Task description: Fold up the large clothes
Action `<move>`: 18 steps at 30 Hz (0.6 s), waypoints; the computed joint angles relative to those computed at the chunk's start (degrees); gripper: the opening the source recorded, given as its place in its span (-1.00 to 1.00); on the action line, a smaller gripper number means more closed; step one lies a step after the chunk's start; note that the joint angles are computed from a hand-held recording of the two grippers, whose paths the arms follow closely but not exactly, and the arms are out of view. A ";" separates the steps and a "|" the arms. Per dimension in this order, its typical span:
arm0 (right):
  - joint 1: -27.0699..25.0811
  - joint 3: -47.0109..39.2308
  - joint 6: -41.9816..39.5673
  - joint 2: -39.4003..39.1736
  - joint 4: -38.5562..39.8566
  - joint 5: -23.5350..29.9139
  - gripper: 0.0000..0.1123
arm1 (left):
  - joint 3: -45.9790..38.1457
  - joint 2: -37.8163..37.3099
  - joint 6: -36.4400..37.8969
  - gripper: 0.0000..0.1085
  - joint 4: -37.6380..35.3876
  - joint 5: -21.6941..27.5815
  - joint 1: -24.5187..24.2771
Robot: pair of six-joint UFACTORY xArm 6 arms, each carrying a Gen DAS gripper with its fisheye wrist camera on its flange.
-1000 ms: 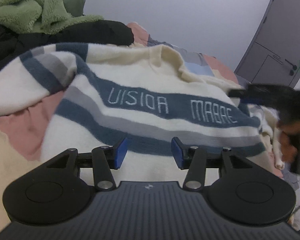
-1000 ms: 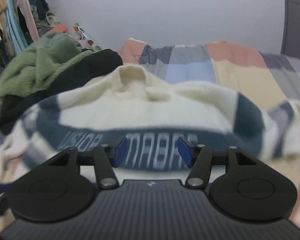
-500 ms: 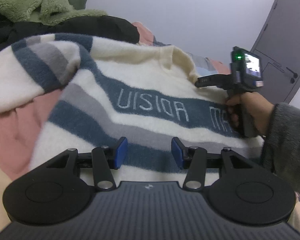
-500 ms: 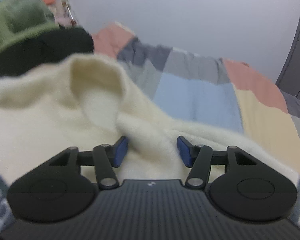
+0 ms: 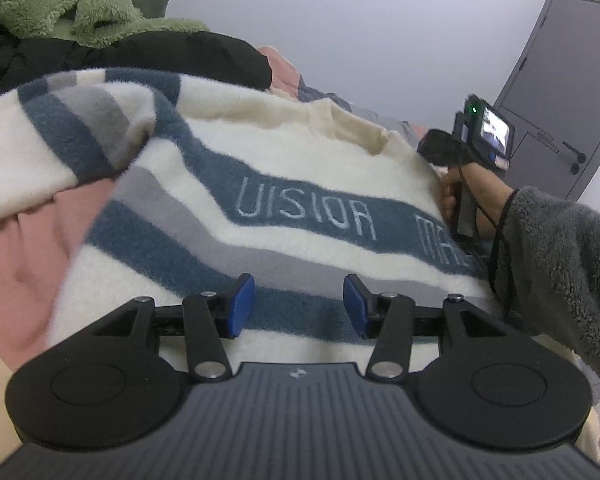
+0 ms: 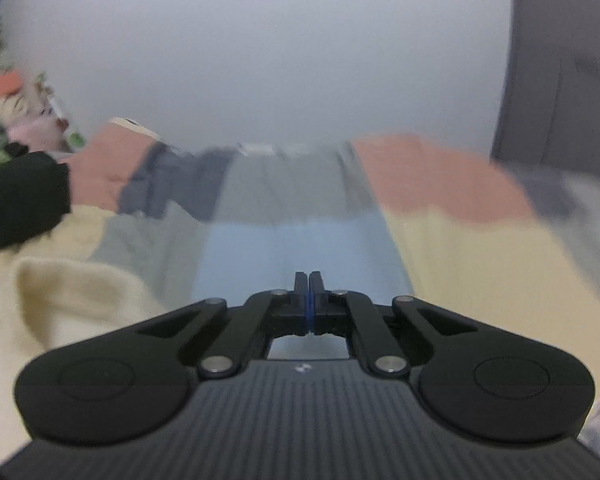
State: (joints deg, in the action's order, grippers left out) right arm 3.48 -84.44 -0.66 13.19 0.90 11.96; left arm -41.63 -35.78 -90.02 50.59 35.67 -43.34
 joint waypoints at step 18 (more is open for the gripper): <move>-0.45 16.19 -39.02 -18.24 44.46 3.63 -0.90 | -2.85 0.63 -0.66 0.04 3.05 7.89 -4.47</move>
State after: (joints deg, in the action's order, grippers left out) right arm 3.03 -68.24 -39.68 -5.05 45.35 15.60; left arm -44.48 -35.16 -90.68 53.64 43.56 -47.80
